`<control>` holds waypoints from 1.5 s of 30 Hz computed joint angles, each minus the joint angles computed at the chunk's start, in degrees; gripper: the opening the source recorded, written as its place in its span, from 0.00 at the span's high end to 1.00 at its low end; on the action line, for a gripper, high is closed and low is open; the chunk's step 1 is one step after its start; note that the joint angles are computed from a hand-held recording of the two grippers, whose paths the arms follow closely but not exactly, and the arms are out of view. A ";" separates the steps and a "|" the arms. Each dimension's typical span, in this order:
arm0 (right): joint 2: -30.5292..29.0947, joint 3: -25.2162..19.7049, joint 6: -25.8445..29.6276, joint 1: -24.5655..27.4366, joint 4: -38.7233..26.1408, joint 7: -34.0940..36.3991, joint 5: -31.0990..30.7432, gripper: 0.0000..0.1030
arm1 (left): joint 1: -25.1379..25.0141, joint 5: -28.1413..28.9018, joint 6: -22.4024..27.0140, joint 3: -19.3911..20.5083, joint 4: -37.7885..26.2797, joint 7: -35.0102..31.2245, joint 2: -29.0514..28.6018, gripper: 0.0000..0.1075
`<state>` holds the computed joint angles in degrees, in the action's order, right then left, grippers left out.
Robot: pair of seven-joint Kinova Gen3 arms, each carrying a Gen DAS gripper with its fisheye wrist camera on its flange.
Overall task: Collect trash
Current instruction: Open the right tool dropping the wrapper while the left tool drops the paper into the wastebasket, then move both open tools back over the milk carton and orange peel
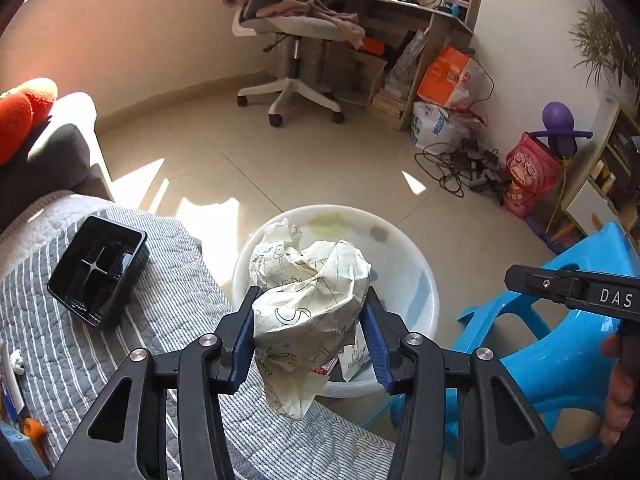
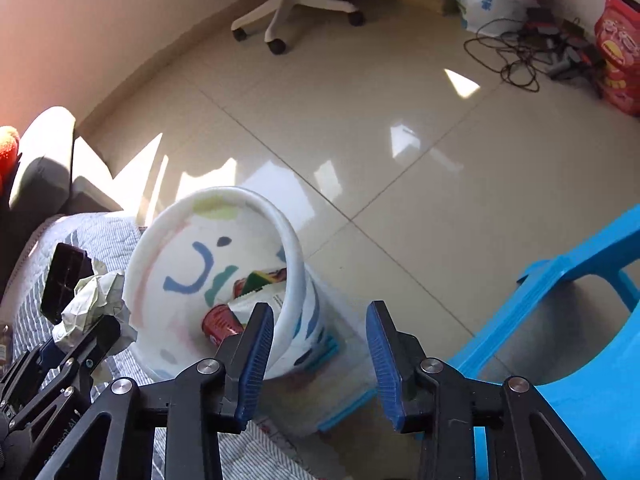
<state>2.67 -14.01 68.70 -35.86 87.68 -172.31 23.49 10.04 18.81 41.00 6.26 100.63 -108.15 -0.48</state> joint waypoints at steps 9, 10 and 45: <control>0.25 -0.32 -0.78 -0.16 -0.75 0.29 -0.27 0.37 | -1.19 -7.75 4.51 -0.90 -2.19 7.81 -0.83 0.17; 0.35 -0.29 -0.82 -0.27 -0.95 0.33 -0.36 0.37 | -1.39 -8.63 4.81 -1.00 -2.14 7.71 -1.29 0.17; 25.42 7.94 15.22 -19.77 -35.12 15.65 -0.48 0.23 | -31.93 -2.95 25.68 -21.10 -7.73 -14.93 -0.70 0.14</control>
